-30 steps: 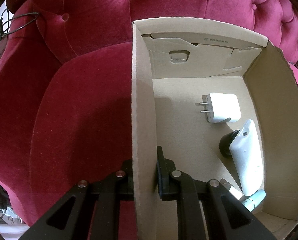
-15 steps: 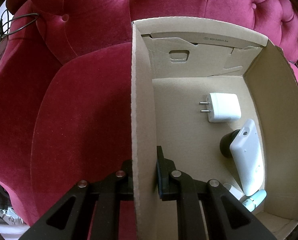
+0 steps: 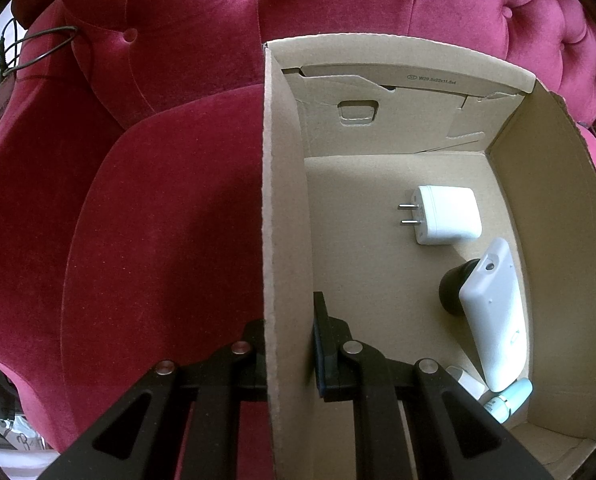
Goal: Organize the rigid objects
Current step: 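Grasp the brass keychain with the right tool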
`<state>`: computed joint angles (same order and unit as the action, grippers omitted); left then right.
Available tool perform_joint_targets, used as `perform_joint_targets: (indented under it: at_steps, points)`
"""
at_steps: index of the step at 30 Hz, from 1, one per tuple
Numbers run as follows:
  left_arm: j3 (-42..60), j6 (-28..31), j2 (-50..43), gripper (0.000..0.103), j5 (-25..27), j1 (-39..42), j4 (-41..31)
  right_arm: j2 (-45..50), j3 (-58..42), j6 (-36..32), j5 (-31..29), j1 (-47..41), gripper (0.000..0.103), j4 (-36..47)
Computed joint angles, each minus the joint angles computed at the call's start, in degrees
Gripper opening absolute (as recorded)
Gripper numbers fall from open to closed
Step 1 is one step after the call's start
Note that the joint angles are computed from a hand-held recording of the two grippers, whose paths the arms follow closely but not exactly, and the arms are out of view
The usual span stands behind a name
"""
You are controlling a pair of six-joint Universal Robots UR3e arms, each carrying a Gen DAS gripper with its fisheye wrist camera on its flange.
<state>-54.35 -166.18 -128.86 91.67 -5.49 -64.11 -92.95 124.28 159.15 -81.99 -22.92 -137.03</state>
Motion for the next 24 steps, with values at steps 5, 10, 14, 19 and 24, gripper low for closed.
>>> perform_joint_targets:
  at_steps: [5, 10, 14, 19, 24]
  points:
    - [0.31, -0.13, -0.19, 0.014, 0.15, -0.19, -0.11, 0.83, -1.88, 2.02, -0.67, 0.25, 0.02, 1.58]
    - [0.33, -0.23, -0.21, 0.014, 0.21, -0.33, -0.12, 0.04, -3.8, 2.56, -0.36, -0.72, 0.02, 4.13]
    - [0.43, -0.23, -0.25, 0.014, 0.21, -0.33, -0.2, -1.23, -5.0, 4.12, -0.69, 0.43, 0.02, 5.76]
    - [0.69, -0.16, -0.53, 0.014, 0.13, -0.25, -0.2, -6.05, -4.54, 5.02, -0.98, 0.92, 0.019, 8.74]
    - [0.66, -0.13, -0.54, 0.014, 0.11, -0.24, -0.12, -7.84, -6.52, 6.02, -1.58, 1.73, 0.008, 11.11]
